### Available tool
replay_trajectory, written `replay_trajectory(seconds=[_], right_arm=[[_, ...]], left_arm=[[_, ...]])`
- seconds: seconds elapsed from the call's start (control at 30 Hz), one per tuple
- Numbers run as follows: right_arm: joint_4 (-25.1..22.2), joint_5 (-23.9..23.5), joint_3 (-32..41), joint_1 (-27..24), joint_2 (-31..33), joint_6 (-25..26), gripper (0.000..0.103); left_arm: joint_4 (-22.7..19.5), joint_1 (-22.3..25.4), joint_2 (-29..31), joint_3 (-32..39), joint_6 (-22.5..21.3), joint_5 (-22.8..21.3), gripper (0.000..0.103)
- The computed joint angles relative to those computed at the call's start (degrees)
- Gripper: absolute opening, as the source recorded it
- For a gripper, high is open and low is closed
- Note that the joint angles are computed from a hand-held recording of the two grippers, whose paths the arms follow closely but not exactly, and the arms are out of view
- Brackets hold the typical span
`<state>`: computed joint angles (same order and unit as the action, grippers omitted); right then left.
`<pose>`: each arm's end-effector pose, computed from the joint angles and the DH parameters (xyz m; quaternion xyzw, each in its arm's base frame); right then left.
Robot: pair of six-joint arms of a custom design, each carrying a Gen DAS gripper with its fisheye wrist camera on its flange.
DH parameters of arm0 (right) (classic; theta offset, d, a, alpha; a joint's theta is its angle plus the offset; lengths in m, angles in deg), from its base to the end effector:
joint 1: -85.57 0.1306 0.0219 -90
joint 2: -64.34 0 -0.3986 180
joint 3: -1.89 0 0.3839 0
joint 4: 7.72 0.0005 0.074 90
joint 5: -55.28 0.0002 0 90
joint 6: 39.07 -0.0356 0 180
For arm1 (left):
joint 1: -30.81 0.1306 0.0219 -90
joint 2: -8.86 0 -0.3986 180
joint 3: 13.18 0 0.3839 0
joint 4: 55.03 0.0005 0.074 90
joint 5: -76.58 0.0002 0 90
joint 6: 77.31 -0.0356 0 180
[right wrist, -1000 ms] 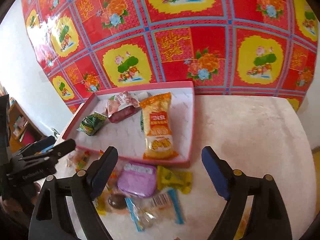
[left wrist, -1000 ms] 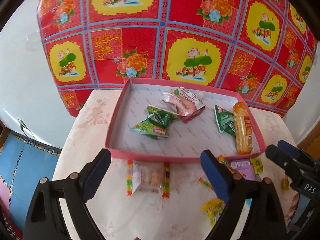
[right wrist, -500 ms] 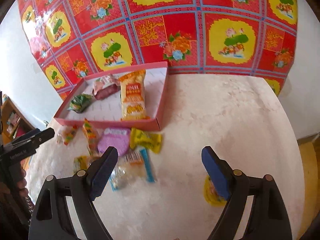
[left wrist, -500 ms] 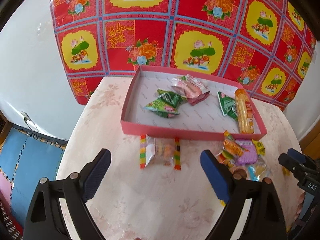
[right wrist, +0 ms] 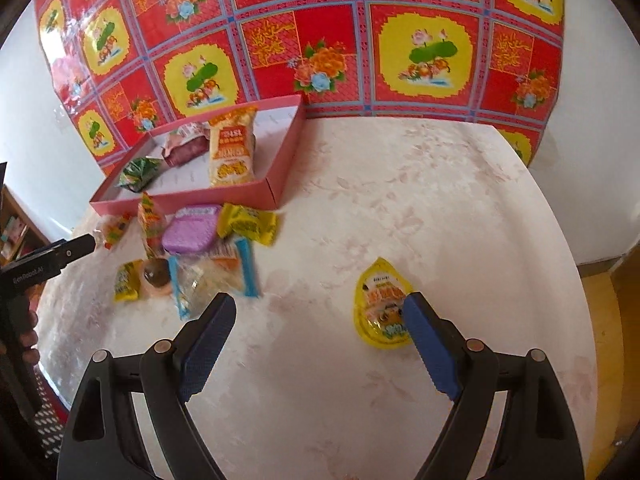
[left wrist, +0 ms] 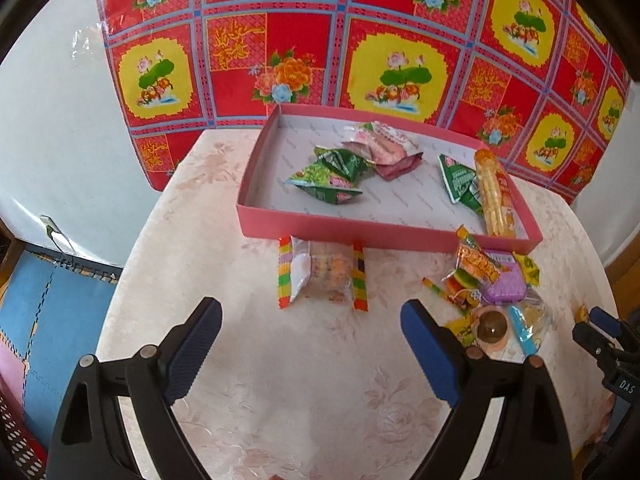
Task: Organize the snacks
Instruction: 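Grasp the clear striped-end candy with the left tool while the right tool grasps the yellow teardrop pouch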
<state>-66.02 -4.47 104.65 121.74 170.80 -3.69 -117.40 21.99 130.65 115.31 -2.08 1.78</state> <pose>0.4686 0.3197 0.3955 0.2125 0.9144 -0.0115 0.3442 0.6646 -0.1131 0.4246 0.2318 0.9191 -0.1110 0.2987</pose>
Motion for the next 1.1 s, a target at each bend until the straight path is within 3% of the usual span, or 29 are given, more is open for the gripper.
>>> replay_trajectory(seconds=[0.37, 0.67, 0.87, 1.1], right_arm=[[-1.0, 1.6, -2.3, -0.4, -1.2, -3.1, 0.087], [-3.4, 2.2, -1.5, -0.6, -0.2, -5.5, 0.075], [-6.3, 4.5, 0.3, 0.0, 1.5, -5.8, 0.076], [-4.8, 5.3, -0.4, 0.3, 1.7, -4.3, 0.085]], left_arm=[[0.4, -1.0, 1.2, 0.7, -0.7, -1.0, 0.094], [0.3, -1.6, 4.0, 3.5, -0.8, -2.7, 0.094], [0.6, -1.8, 4.5, 3.6, -1.3, -4.3, 0.094], [-0.7, -1.9, 5.2, 4.8, -1.3, -4.6, 0.093]])
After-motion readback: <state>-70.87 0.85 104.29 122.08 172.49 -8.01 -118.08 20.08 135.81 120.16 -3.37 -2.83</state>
